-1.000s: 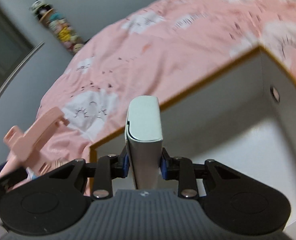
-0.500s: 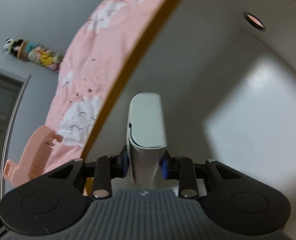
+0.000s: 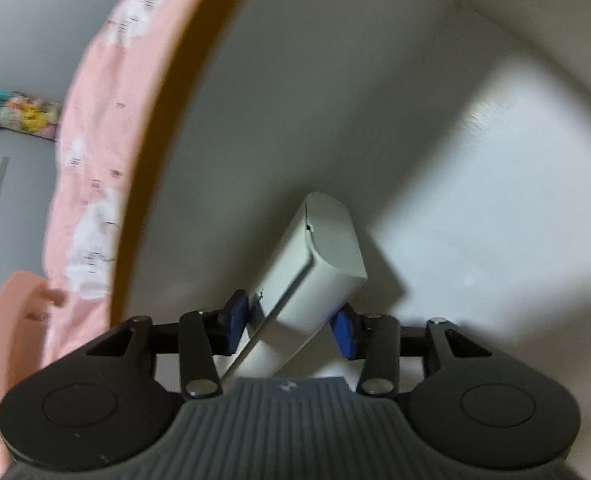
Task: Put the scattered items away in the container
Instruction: 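Lower the white power bank into the box and open the right gripper, then lower the pink selfie stick into the box and open the left gripper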
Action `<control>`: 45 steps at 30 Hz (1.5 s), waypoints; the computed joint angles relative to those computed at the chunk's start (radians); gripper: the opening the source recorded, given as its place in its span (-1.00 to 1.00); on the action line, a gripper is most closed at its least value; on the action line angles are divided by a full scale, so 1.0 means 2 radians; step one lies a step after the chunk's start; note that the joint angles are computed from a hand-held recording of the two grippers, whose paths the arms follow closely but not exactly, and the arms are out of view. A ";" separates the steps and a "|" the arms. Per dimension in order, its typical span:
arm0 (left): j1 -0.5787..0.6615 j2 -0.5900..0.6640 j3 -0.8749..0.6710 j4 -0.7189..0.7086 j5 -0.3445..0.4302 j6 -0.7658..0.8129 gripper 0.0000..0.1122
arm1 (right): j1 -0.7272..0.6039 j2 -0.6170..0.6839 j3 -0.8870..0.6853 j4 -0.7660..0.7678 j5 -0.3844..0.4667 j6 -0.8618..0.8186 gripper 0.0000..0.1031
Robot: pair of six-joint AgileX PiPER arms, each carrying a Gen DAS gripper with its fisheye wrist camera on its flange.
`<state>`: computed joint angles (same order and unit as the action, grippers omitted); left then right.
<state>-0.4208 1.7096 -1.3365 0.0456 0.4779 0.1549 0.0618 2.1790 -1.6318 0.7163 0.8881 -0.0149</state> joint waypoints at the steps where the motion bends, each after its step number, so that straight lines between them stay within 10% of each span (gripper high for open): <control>1: 0.000 0.000 0.000 -0.001 0.000 0.001 -0.45 | -0.003 0.003 -0.002 -0.002 0.010 0.006 0.04; 13: -0.002 0.006 -0.001 -0.004 0.001 0.000 -0.45 | -0.023 0.013 -0.020 0.019 0.111 0.004 0.04; 17: -0.004 0.004 0.002 -0.006 0.000 0.002 -0.45 | -0.002 0.011 -0.037 -0.034 0.102 0.012 -0.40; 21: -0.006 0.003 0.004 -0.010 -0.003 0.014 -0.45 | 0.008 0.023 -0.062 -0.045 0.119 0.002 -0.43; 33: -0.021 0.020 0.000 -0.009 -0.014 0.076 -0.45 | -0.010 -0.009 -0.040 -0.015 0.095 -0.076 -0.50; 45: -0.074 0.047 0.028 -0.006 -0.102 0.211 -0.45 | -0.049 -0.151 0.108 -0.074 0.016 -0.236 -0.50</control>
